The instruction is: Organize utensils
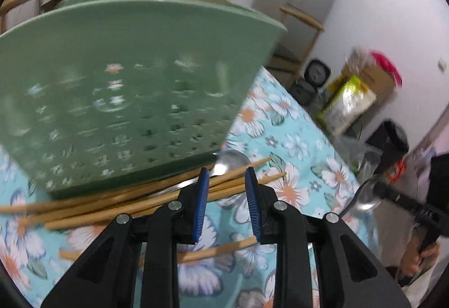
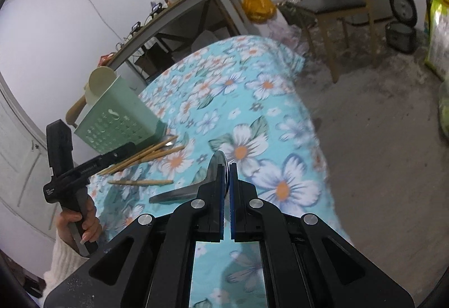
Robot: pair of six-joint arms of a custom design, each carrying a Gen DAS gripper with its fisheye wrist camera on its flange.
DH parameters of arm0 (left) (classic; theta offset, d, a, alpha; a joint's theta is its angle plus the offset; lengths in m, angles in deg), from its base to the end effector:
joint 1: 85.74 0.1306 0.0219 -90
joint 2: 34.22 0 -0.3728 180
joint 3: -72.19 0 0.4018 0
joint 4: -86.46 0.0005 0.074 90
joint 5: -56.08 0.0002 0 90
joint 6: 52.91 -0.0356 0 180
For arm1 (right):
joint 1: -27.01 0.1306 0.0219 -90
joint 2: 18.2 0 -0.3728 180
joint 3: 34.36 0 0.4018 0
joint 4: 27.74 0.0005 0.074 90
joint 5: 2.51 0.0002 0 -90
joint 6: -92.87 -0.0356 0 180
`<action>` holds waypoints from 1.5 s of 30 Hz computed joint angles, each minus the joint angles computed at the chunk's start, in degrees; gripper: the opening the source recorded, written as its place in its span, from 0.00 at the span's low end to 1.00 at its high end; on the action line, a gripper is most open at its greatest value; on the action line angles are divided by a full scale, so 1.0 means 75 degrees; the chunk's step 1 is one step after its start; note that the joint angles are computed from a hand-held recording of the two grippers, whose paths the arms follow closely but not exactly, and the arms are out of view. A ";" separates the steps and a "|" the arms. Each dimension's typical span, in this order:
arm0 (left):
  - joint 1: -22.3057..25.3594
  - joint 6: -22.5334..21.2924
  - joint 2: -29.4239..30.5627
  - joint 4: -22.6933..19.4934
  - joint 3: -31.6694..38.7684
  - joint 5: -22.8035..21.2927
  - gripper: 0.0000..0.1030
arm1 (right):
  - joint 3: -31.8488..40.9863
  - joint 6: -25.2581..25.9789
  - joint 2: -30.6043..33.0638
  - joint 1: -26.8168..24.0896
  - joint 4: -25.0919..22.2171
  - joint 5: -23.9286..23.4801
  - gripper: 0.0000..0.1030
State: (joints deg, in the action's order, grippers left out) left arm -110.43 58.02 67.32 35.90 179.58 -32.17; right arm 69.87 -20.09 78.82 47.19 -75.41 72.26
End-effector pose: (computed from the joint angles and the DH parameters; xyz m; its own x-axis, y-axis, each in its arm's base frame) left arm 0.5208 -0.2412 0.4596 -0.7532 -0.0467 -0.6561 0.1800 0.9447 -0.2739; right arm 0.5117 0.1975 0.4806 -0.7639 0.1203 -0.6341 -0.2416 0.8577 0.4538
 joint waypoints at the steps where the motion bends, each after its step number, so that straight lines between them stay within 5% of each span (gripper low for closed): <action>1: -0.0002 -0.0082 0.0151 -0.0095 0.0163 0.0120 0.25 | -0.0060 -0.0010 -0.0057 -0.0030 0.0069 0.0178 0.02; 16: 0.0003 0.0695 0.0996 -0.0548 0.1062 -0.0127 0.25 | -0.0340 -0.0103 -0.0202 -0.0327 0.0454 0.0126 0.02; 24: -0.0178 0.0414 0.1245 -0.0972 0.1422 -0.0713 0.25 | -0.0258 -0.0206 -0.0094 -0.0293 0.0320 -0.0020 0.02; 38: -0.0136 0.0494 0.1053 -0.1445 0.1331 -0.0208 0.25 | -0.0200 -0.0292 0.0092 -0.0495 -0.0103 -0.0620 0.26; 45: -0.0271 0.0213 0.0935 -0.1716 0.1263 -0.0444 0.25 | -0.0094 -0.0159 0.0212 -0.0351 -0.0283 -0.0725 0.28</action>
State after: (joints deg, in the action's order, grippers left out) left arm -112.45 59.62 74.33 23.03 189.05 -35.50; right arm 69.16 -21.27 80.41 44.56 -77.53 66.82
